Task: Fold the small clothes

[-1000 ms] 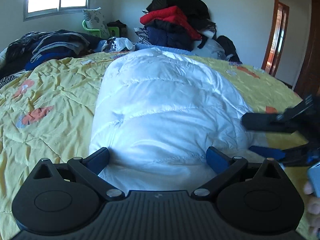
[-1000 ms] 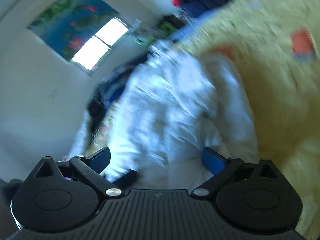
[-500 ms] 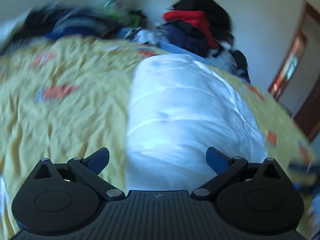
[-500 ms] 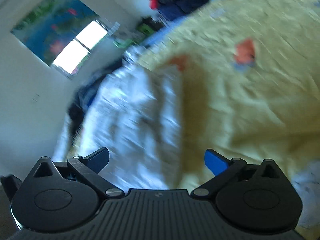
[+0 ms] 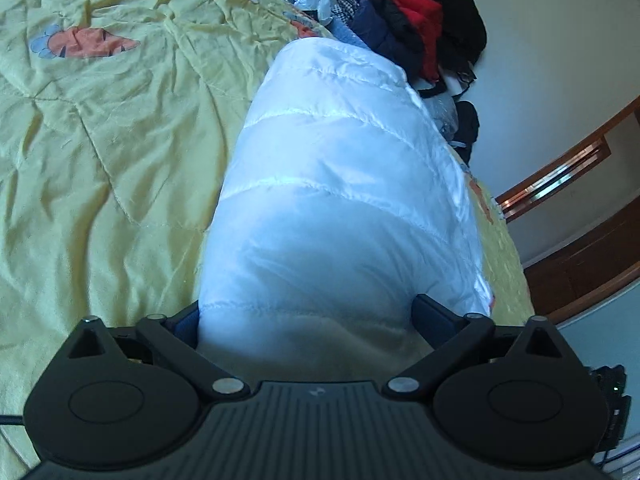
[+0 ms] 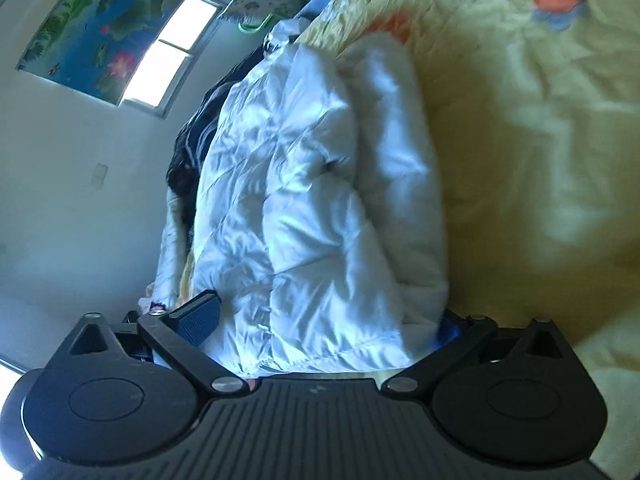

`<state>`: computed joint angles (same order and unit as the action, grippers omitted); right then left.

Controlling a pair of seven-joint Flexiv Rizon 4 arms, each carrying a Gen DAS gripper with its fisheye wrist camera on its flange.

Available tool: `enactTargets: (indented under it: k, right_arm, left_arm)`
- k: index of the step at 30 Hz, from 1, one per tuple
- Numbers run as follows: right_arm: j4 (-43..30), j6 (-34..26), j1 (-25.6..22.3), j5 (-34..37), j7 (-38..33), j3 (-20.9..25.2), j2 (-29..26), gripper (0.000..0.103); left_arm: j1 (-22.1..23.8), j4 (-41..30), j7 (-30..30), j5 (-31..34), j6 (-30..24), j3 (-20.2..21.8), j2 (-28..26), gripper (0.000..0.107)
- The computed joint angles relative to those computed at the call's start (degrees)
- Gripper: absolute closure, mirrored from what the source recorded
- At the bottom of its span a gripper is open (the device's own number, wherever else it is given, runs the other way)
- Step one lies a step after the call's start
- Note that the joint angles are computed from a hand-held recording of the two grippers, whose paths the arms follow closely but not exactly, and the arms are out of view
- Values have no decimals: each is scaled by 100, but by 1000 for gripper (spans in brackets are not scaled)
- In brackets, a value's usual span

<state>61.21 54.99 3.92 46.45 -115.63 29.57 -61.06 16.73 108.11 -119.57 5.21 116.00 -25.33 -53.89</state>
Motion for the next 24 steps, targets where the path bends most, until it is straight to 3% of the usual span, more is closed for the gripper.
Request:
enactTargets:
  k: [2, 3, 4, 9, 12, 14, 16, 20, 24]
  right_arm:
    - [62, -23, -11, -22, -152, 19, 35, 40]
    - [142, -7, -31, -13, -238, 37, 75, 67]
    - [222, 65, -67, 42, -382, 90, 112, 69]
    - [650, 9, -240, 93, -938, 190, 406, 69]
    - [918, 106, -214, 28, -1211, 68, 570, 69]
    - [893, 93, -247, 110, -1223, 92, 498, 65]
    - [835, 184, -206, 215, -1068, 77, 427, 48]
    - [1084, 397, -368, 486, -1131, 180, 584, 37]
    - [1876, 1667, -416, 754, -1751, 205, 1103, 32]
  left_arm:
    - [52, 66, 39, 67, -17, -8, 71, 24]
    - [98, 102, 67, 118, -26, -33, 105, 32]
    - [129, 143, 97, 153, -39, -40, 151, 36]
    - [55, 556, 260, 227, 34, 121, 563, 42]
    - [28, 710, 373, 396, 188, 185, 525, 41]
    - [-314, 702, 395, 221, 504, 532, 421, 37]
    - [-563, 716, 264, -17, 789, 755, 365, 24]
    - [-1412, 960, 390, -599, 1386, 1589, 645, 23]
    - [-2801, 1464, 1370, -1992, 2155, 2672, 952, 23]
